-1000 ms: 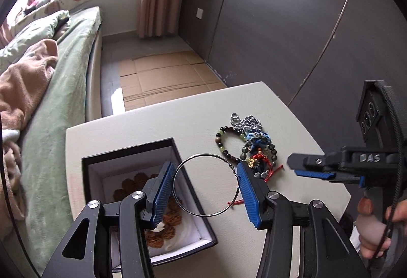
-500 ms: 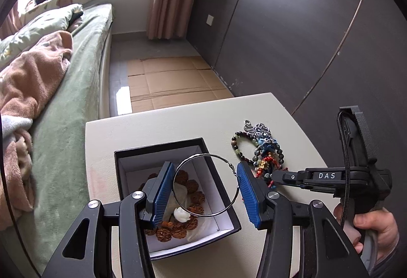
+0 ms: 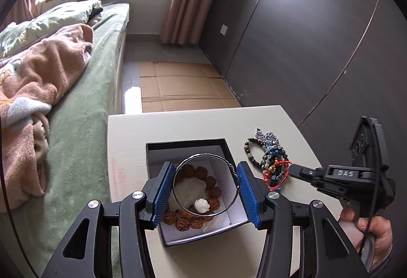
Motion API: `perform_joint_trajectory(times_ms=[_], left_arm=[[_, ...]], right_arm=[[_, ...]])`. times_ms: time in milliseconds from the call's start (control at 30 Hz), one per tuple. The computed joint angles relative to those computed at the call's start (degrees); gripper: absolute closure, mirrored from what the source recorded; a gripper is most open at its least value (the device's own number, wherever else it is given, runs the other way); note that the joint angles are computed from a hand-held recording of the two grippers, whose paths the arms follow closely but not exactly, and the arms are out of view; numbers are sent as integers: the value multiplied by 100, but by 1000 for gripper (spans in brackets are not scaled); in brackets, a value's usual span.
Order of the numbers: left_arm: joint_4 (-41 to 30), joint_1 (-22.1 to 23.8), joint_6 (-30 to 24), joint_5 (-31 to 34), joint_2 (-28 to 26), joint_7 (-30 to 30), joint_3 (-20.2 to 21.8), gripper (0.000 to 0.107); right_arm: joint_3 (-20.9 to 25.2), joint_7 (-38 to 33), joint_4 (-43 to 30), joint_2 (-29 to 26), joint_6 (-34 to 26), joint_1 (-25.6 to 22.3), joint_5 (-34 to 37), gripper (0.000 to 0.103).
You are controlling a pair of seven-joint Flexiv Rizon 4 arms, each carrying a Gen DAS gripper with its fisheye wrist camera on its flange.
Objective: Organize jewelry
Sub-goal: 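Release hoop into box with left tool while right tool drops red string in, then reach the left tool to the pile and grasp the small silver charm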
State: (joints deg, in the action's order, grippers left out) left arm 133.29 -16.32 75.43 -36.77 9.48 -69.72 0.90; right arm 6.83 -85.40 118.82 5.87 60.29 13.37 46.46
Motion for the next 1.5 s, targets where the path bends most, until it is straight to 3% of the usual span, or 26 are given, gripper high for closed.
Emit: perform_joint_trajectory(times_ms=[133,233,300,333,400,567,833,900,967,1033,1100,1233,1400,1500], left_arm=[[31,-68,0,-229,14,142,44,54],[-7,-50,-113,-311,-28,144,44,47],[-25,-35,-157,-427,-56,159,48,11],[-9,-86,-99,-646,-61,275,66,5],[21,-150,48,-1004,-36,429,82,4],[33,-47,184,-1153,-2,321,126,4],[58,54,318,-1313,9,231,166,4],[73,54,331,-1338,26,227,178,4],[100,46,364,-1346,44,227,181,4],[110,67,370,-1260,61,172,174,4],[111,44,397,-1241,71,165,171,4],[126,-30,451,-1203,91,176,157,4],[142,-176,521,-1196,97,295,128,4],[143,-241,568,-1103,66,258,71,4]], right_arm=[[-13,-528,-102,128,160,129,565,99],[-55,-1087,-236,197,229,252,1065,99],[-68,-1480,-347,223,267,337,1404,99],[-89,-1702,-392,253,252,366,1604,99],[-135,-2085,-488,274,150,409,1963,99],[-122,-2790,-701,241,-155,433,2509,99],[179,-2834,-958,-94,-371,495,2318,98],[249,-2528,-1013,-211,-544,505,1983,86],[306,-2356,-974,-237,-500,477,1863,49],[352,-2193,-878,-191,-325,449,1728,40],[342,-1989,-824,-144,-335,421,1516,38],[389,-1406,-564,-9,94,393,916,6],[419,-281,-124,154,645,344,-202,5],[586,942,327,210,1073,192,-1686,5]])
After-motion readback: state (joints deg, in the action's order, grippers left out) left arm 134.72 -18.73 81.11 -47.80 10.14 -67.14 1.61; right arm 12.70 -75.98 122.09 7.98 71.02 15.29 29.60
